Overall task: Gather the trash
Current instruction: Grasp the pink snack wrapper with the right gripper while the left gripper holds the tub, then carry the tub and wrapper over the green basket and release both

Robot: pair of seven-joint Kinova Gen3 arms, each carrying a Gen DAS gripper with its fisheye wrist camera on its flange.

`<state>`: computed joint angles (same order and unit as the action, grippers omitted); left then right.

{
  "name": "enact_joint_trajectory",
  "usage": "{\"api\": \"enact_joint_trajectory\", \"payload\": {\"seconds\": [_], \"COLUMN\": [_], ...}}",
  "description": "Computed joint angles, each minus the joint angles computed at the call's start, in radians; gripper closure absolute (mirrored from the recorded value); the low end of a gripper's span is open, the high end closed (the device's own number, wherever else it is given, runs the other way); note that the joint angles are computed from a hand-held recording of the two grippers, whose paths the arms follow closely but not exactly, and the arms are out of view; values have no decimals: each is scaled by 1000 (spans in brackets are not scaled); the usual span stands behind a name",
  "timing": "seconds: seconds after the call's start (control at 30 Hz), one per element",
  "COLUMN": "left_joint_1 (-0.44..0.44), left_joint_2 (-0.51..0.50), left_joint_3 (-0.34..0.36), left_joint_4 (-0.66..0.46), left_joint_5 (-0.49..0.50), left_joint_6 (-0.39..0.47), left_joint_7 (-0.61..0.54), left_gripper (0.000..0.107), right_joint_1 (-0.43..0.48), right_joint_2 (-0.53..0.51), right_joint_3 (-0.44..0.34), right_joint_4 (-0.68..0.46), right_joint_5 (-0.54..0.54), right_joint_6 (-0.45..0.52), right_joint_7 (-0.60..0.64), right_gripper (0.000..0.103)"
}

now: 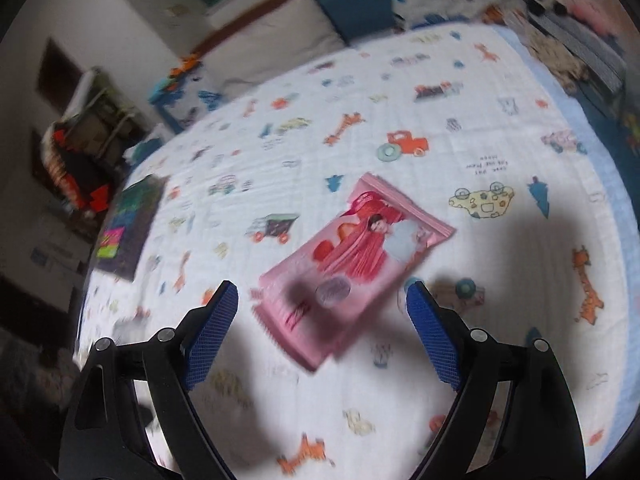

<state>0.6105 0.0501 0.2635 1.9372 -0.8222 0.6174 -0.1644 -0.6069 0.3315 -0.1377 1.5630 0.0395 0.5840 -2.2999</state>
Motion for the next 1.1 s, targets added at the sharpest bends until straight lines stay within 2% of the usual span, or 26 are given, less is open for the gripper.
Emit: {"api": "enact_joint_trajectory", "payload": {"seconds": [0.2, 0.43, 0.5, 0.57, 0.7, 0.8, 1.1], "left_joint_1": [-34, -93, -107, -119, -134, -133, -88], "left_joint_2": [-40, -69, -73, -76, -76, -74, -47], "left_joint_3": [4, 12, 19, 25, 33, 41, 51], "left_joint_4": [59, 111, 119, 126, 128, 121, 68], "left_joint_5": [-8, 17, 21, 18, 25, 21, 9], "left_joint_6": [-44, -127, -139, -149, -160, -155, -132], "left_joint_7": [9, -21, -26, -24, -25, -23, -22], "left_gripper": [19, 19, 19, 19, 19, 19, 19], "right_joint_1": [-37, -129, -148, -167, -173, -153, -166], "right_joint_2": [96, 205, 222, 223, 196, 157, -22], "right_joint_3": [44, 92, 98, 105, 100, 82, 66], "right_joint_4": [-153, -347, -378, -379, -328, -265, -30], "right_joint_5": [28, 160, 192, 228, 263, 253, 358], "right_joint_6": [145, 369, 412, 434, 403, 335, 173], "right_joint_7": [-116, -196, -198, -201, -210, -213, -282], "right_gripper": [17, 16, 20, 30, 44, 48, 50]}}
